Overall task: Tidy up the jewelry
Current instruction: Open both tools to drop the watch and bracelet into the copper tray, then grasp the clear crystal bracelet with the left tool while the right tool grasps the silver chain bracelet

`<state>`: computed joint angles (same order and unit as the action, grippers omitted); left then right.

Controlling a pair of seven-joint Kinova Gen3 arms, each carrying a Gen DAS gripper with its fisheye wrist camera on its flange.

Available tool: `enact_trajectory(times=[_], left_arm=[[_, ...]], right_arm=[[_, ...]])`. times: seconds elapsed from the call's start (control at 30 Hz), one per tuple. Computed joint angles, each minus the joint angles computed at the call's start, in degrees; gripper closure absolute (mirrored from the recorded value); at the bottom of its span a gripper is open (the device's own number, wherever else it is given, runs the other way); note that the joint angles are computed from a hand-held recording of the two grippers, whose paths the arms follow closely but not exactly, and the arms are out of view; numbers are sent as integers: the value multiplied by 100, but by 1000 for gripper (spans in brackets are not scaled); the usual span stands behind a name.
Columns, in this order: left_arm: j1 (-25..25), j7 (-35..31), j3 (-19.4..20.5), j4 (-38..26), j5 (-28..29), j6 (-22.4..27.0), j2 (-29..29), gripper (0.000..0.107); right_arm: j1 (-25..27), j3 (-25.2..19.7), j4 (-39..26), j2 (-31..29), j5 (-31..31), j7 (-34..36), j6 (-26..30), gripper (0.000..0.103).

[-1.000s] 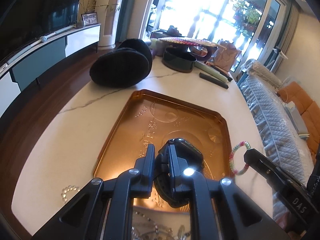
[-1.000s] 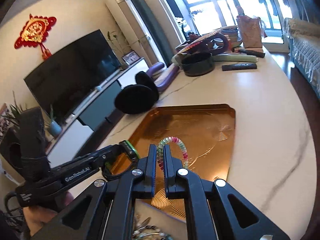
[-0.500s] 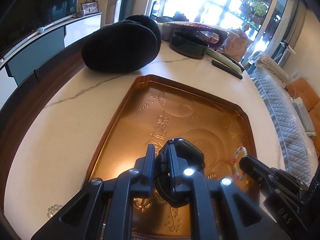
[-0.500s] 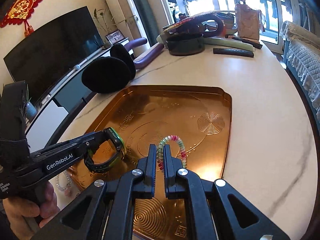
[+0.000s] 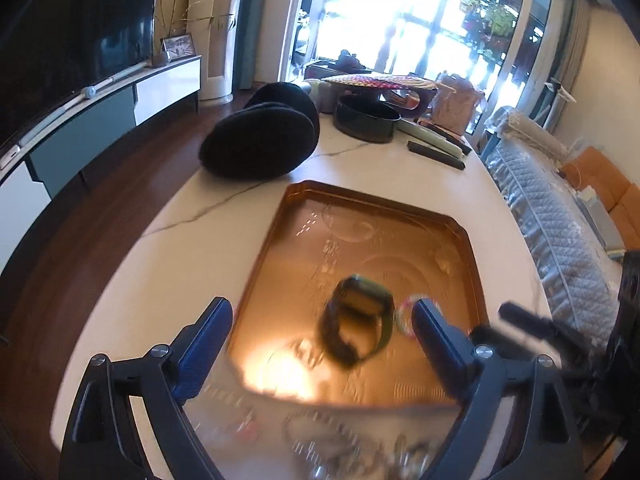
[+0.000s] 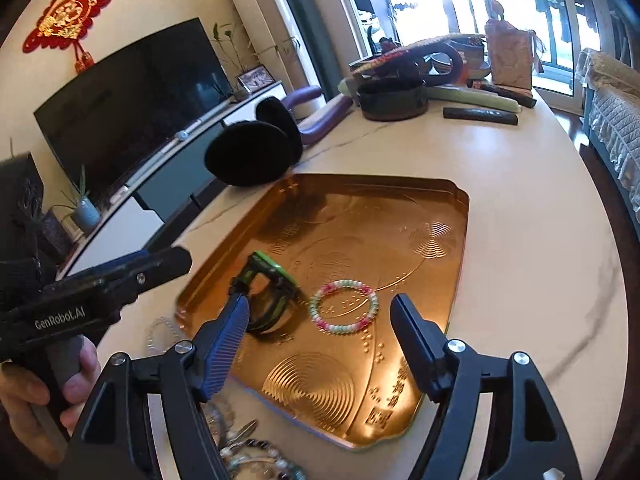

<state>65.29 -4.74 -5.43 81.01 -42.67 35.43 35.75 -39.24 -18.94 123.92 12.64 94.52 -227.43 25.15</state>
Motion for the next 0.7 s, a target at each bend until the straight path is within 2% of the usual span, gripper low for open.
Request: enact_trajectory(times=[0.13,0.2,0.23,0.27,0.3,0.33,0.4,0.47,0.53,0.63,0.7], left_arm=[[354,-263,-25,220,-125,842,-193,16],[325,-480,159,293,-151,1180,-279,16],[193,-616,411,428,-255,1272,-375,16],[126,-659,556,500,-362,1329,-409,16],[144,-789,595,585,-428,1478,-442,16],[129,-848,630,563,-474,1586,-408,16],[131,-869,593,621,-507,1844,-377,16],[-118,-934,706,794,-414,1728,-430,17],[-534,-852,901,1087,-302,1298,-514,18],[-1006,-1066,990,1195,291,788,-462,36],[-1183,-1194,966,1212,567,556,-423,37]], right_arm=[[-254,-94,17,-278,-301,339,192,32],[-397,-143,-39,-384,-693,805,214,34],[-489,-155,-82,-392,-893,1038,280,46],[-608,-178,-133,-351,-1055,1271,351,66],[-685,-157,-171,-339,-1247,1504,328,75],[-742,-124,-188,-340,-1427,1737,213,82],[-860,-68,-233,-285,-1732,2203,38,83],[-1033,-12,-286,-213,-2063,2659,105,83],[-1114,101,-279,-78,-2146,2826,-54,83],[-905,259,-232,158,-1762,2386,-663,83],[-909,528,-222,294,-1296,1934,-1128,83]])
